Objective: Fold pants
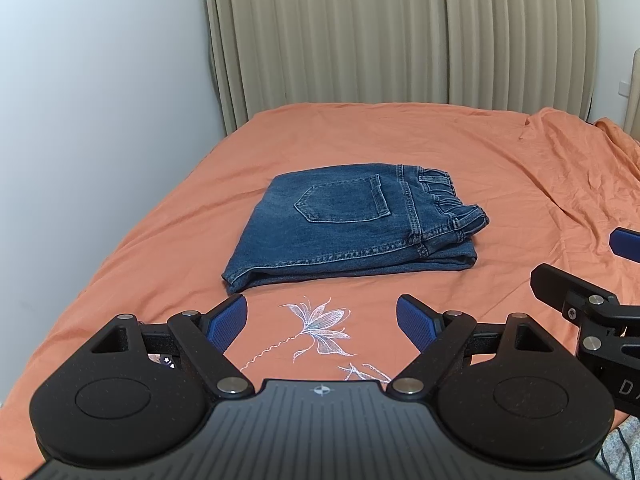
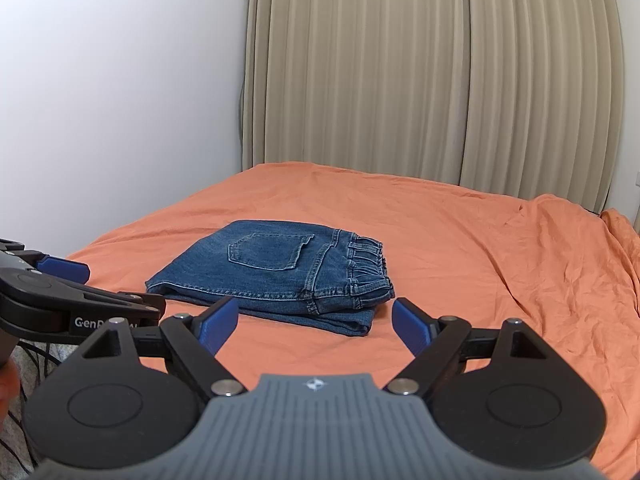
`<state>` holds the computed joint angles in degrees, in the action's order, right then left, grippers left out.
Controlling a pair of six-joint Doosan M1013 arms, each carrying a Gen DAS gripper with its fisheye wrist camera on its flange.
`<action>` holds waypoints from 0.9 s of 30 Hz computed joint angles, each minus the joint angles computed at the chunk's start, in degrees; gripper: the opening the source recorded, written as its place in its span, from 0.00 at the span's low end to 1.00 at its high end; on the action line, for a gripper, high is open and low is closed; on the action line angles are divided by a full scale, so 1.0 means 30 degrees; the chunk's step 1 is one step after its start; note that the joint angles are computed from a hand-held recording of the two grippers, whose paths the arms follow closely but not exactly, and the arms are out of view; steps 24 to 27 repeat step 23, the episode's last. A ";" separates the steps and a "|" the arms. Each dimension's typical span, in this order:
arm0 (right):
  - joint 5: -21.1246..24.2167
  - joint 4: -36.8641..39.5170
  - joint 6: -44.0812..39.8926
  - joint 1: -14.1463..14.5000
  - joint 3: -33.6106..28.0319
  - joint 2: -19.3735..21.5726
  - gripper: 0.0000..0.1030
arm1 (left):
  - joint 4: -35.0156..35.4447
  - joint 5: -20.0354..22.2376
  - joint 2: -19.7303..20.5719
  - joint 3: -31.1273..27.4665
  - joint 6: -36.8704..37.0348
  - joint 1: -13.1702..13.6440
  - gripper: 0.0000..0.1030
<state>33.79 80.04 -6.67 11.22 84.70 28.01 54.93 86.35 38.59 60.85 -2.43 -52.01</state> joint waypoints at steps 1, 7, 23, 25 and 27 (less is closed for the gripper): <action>0.0004 -0.0005 -0.0004 -0.0003 -0.0002 0.0007 0.78 | -0.0008 0.0065 0.0034 -0.0060 0.0087 -0.0004 0.96; 0.0000 0.0034 -0.0097 -0.0008 0.0029 -0.0005 0.78 | -0.0094 0.0101 0.0060 -0.0146 0.0006 -0.0041 0.96; 0.0111 0.0174 -0.0068 -0.0074 0.0048 0.0007 0.78 | 0.0003 0.0332 0.0214 -0.0325 0.0226 -0.0082 0.96; 0.0111 0.0174 -0.0068 -0.0074 0.0048 0.0007 0.78 | 0.0003 0.0332 0.0214 -0.0325 0.0226 -0.0082 0.96; 0.0111 0.0174 -0.0068 -0.0074 0.0048 0.0007 0.78 | 0.0003 0.0332 0.0214 -0.0325 0.0226 -0.0082 0.96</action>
